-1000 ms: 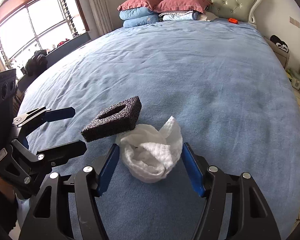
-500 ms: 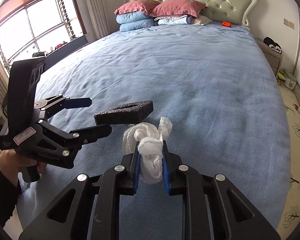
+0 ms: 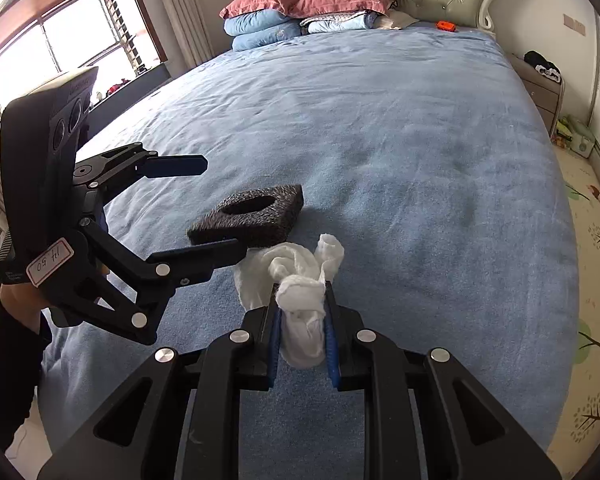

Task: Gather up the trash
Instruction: 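Grasp the white tissue with the right tool while the left grasps the black foam block, then carry the foam block and tissue in both tools over the bin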

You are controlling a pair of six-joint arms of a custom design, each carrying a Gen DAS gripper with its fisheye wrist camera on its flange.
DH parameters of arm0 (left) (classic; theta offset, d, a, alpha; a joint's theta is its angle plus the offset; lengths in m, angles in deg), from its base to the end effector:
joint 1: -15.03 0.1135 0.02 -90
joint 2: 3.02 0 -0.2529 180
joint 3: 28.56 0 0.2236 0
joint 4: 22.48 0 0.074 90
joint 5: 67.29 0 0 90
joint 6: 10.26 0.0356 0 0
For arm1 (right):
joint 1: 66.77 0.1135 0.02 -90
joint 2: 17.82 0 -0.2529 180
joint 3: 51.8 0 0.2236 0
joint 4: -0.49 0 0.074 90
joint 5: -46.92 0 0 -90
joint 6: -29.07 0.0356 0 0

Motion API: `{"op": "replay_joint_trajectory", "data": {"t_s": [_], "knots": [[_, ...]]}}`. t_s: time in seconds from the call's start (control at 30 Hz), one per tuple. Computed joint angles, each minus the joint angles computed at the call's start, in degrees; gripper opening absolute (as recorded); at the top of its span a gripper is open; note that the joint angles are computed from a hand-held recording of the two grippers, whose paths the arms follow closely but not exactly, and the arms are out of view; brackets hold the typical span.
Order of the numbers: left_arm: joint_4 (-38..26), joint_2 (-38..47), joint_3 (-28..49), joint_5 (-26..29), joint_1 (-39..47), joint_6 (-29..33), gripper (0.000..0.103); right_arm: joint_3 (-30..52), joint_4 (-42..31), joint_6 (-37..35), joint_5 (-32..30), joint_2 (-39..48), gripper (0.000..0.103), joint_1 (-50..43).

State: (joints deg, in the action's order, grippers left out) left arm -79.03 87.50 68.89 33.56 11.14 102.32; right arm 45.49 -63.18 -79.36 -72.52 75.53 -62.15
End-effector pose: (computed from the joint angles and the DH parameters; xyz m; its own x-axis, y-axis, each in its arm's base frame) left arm 0.3137 -0.0280 0.3104 -0.6294 0.4208 -0.6533 0.4657 0.8773 0.1164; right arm 0.3084 0.0425 0.2906 -0.7165 -0.3341 -0.6124 -0.5730 0.7826 0.2434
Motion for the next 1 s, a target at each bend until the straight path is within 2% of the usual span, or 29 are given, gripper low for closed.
{"op": "replay_joint_trajectory", "data": {"t_s": [0.13, 0.3, 0.37, 0.4, 0.5, 0.7, 0.9, 1.0], "knots": [[-3.68, 4.51, 4.30, 0.38, -0.70, 2.25, 0.099, 0.52, -0.58, -0.43, -0.48, 0.92, 0.018, -0.16], [-11.32, 12.82, 13.36, 6.46, 1.99, 2.21, 0.097, 1.21, -0.83, -0.57, -0.35, 1.79, 0.018, -0.01], [-10.94, 13.66, 13.43, 8.31, 3.30, 0.74, 0.075, 0.79, -0.48, -0.68, -0.57, 1.70, 0.018, -0.14], [-10.12, 13.37, 12.66, 8.55, 3.72, -0.04, 0.069, 0.55, -0.24, -0.68, -0.68, 1.66, 0.018, -0.18], [-8.88, 11.99, 10.68, 11.20, 4.90, -1.48, 0.065, -0.27, 0.48, -0.24, -1.37, 1.22, 0.018, -0.51], [-5.92, 4.80, 4.22, 10.86, 4.49, -3.36, 0.064, -1.57, 0.01, -0.23, -3.68, -1.23, 0.018, -2.60], [-6.60, -5.74, -0.80, 7.73, 0.61, -4.96, 0.064, -2.67, -4.04, -2.48, -6.92, -6.82, 0.018, -7.89], [-8.14, -10.28, -1.95, 5.90, -3.63, -7.12, 0.064, -3.44, -8.13, -6.02, -9.26, -10.68, 0.018, -12.97]]}}
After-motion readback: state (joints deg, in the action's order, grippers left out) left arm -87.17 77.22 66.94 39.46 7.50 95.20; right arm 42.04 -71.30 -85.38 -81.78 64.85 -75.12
